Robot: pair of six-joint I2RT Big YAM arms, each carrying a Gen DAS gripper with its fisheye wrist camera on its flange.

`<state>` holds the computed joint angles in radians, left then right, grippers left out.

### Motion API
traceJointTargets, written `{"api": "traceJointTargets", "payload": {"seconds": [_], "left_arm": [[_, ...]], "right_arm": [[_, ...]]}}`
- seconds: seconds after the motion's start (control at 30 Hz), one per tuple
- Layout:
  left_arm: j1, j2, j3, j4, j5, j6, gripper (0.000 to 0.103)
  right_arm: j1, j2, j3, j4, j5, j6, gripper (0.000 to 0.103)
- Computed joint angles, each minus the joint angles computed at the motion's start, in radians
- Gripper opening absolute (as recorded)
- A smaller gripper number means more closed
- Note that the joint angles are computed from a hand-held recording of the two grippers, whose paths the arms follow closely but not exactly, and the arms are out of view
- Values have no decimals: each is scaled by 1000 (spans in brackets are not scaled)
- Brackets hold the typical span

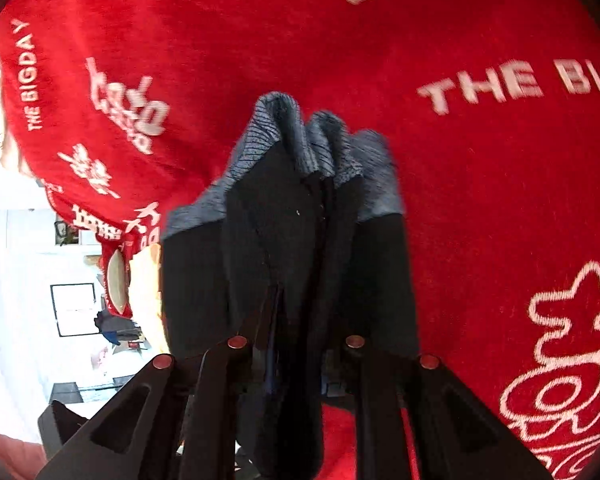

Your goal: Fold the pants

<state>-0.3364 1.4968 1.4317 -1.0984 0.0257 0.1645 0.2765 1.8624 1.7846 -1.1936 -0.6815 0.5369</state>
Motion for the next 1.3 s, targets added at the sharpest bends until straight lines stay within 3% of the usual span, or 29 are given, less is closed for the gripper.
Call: {"api": "traceJointTargets", "payload": {"seconds": [0.07, 0.17, 0.4, 0.47, 0.6, 0.83, 0.93, 1.1, 1.23, 1.3], "left_arm": [[-4, -6, -7, 7, -10, 10, 33], [1, -8, 3, -15, 13, 24, 48], [65, -7, 62, -130, 89, 15, 51], [97, -18, 68, -148, 103, 7, 65], [146, -35, 75, -139, 101, 24, 65], [267, 14, 110, -118, 44, -5, 65], [330, 82, 178, -121, 4, -83, 65], [408, 248, 337, -188, -17, -227, 65], [421, 315, 351, -243, 11, -263, 66], [412, 303, 312, -211, 0, -260, 66]], "right_arm": [[-4, -12, -31, 32, -1, 15, 19], [-4, -22, -42, 35, 11, 19, 21], [18, -23, 11, -68, 113, -20, 27], [21, -27, 13, -84, 136, -24, 27], [50, -36, 16, -96, 231, -28, 27], [102, -13, 63, -131, 410, -170, 33], [107, -15, 60, -130, 428, -164, 34], [120, -15, 66, -133, 466, -167, 34], [124, -25, 49, -117, 483, -183, 34], [125, -27, 48, -116, 490, -184, 35]]}}
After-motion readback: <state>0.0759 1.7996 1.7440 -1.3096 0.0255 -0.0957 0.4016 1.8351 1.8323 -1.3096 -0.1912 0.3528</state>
